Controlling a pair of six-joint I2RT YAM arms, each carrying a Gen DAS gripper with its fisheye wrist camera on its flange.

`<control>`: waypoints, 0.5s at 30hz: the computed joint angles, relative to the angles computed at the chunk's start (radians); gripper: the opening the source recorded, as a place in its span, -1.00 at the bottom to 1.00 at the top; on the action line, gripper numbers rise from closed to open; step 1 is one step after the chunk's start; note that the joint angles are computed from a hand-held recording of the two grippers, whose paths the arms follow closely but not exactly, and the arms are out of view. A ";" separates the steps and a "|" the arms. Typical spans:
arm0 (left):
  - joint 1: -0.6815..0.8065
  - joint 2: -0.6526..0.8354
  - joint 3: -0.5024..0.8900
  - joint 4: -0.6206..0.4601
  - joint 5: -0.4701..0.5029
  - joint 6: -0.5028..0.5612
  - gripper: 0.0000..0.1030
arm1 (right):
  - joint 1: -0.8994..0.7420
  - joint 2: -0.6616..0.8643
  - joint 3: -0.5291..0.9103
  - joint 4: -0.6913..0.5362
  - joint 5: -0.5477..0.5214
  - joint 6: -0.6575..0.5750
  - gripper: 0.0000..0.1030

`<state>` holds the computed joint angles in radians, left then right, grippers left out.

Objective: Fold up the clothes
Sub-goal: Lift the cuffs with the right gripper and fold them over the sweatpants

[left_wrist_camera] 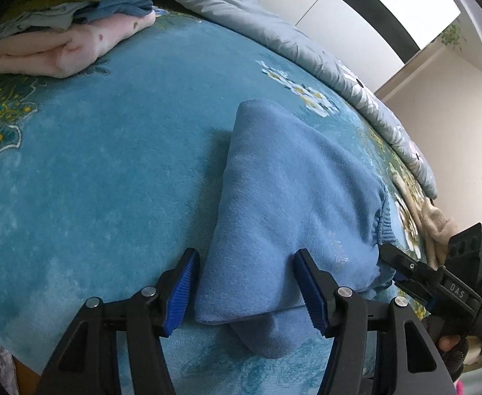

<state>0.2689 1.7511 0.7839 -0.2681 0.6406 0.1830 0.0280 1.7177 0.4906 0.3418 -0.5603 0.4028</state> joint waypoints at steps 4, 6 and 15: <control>0.008 -0.002 -0.001 -0.007 0.001 0.012 0.23 | 0.005 0.004 -0.006 0.028 -0.023 0.022 -0.19; 0.010 -0.005 -0.003 -0.010 0.000 0.016 0.23 | -0.011 0.010 -0.013 0.044 -0.048 0.036 -0.51; 0.055 0.001 0.011 -0.060 0.123 0.065 0.25 | -0.050 -0.146 -0.035 0.000 -0.042 -0.012 -0.69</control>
